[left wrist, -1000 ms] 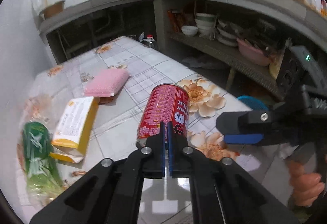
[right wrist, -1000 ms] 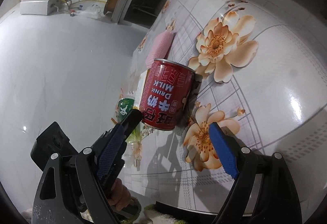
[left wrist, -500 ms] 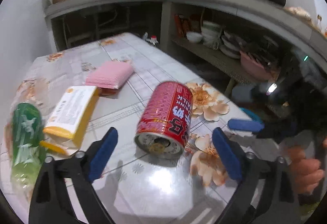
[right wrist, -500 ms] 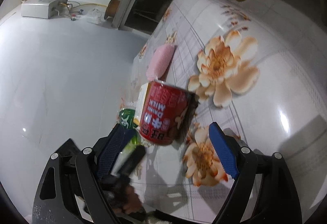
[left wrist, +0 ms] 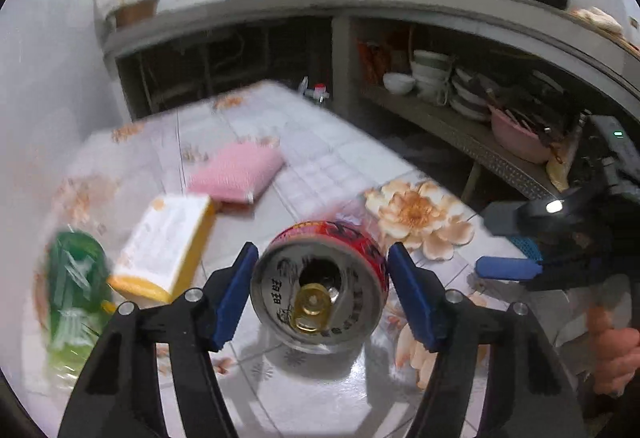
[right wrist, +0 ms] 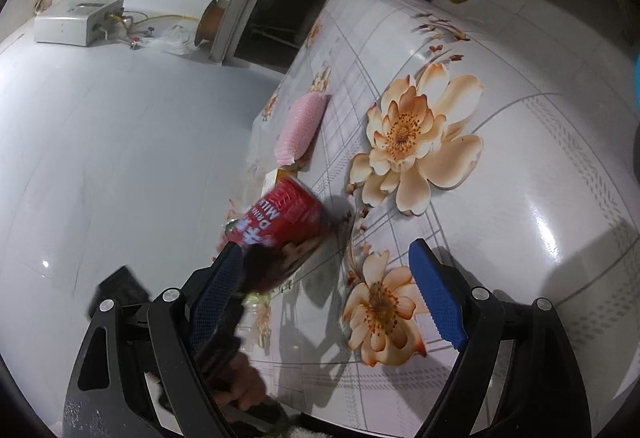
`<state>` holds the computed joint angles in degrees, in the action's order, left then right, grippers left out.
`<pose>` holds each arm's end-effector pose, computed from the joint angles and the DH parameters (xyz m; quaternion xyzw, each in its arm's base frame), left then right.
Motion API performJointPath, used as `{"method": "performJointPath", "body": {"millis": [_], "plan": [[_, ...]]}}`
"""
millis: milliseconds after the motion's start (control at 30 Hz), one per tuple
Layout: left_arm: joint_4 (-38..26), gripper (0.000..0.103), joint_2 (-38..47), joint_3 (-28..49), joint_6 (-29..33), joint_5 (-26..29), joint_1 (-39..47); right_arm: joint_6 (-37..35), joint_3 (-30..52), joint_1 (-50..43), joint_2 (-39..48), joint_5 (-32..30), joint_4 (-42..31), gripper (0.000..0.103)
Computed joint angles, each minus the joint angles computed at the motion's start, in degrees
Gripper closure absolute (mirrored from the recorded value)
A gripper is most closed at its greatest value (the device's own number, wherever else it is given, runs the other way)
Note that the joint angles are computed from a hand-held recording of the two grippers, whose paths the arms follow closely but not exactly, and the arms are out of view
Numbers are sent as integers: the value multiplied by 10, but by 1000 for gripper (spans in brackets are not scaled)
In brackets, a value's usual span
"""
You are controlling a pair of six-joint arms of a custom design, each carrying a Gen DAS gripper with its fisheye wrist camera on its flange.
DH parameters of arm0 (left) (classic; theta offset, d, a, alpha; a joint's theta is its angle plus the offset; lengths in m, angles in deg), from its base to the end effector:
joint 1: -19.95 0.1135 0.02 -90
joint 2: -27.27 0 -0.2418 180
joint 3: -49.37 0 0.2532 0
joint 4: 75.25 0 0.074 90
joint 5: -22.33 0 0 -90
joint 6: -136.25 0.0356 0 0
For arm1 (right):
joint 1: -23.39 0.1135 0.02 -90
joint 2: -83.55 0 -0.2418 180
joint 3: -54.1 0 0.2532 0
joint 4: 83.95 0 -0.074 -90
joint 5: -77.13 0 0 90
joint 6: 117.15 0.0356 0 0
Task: Collect trash
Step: 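Pass the red can from the left gripper into the right gripper, then grasp the clear plastic strip with the left gripper while the right gripper holds the can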
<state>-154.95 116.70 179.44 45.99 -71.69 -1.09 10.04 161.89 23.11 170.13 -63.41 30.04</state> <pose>0.2760 -0.1035 0.4512 0.1479 0.8902 -0.0483 0.4282 0.3103 0.0260 0.3784 0.1128 0.8433 0.4838 0.2049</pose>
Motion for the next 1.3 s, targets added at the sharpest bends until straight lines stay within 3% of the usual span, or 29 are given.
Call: {"method": "performJointPath", "body": {"millis": [100,300,600,733,900,1000,1133,1300], "plan": [[0,40,-5,5,10,3,-7,-1,-2,-3,-4,-1,0,22],[38,40,-51,-58,13,-9,-33,-6,-5,-15,-19,-7,-10,22],[39,40,-87,-113,26,-65,-85,-12,-6,-21,-35,-8,-16,22],[21,28,-95,-105,17,-43,-65,-26,13,-7,-31,6,-31,22],[-7,24,-122,-91,6,29,2,-76,61,25,-30,44,-54,21],[-29,24,-136,-69,19,67,63,-122,97,59,-30,75,-63,16],[-65,23,-124,-9,36,141,202,-176,156,117,-7,114,-94,14],[-67,23,-81,27,71,124,327,-210,211,179,25,179,-135,14]]}}
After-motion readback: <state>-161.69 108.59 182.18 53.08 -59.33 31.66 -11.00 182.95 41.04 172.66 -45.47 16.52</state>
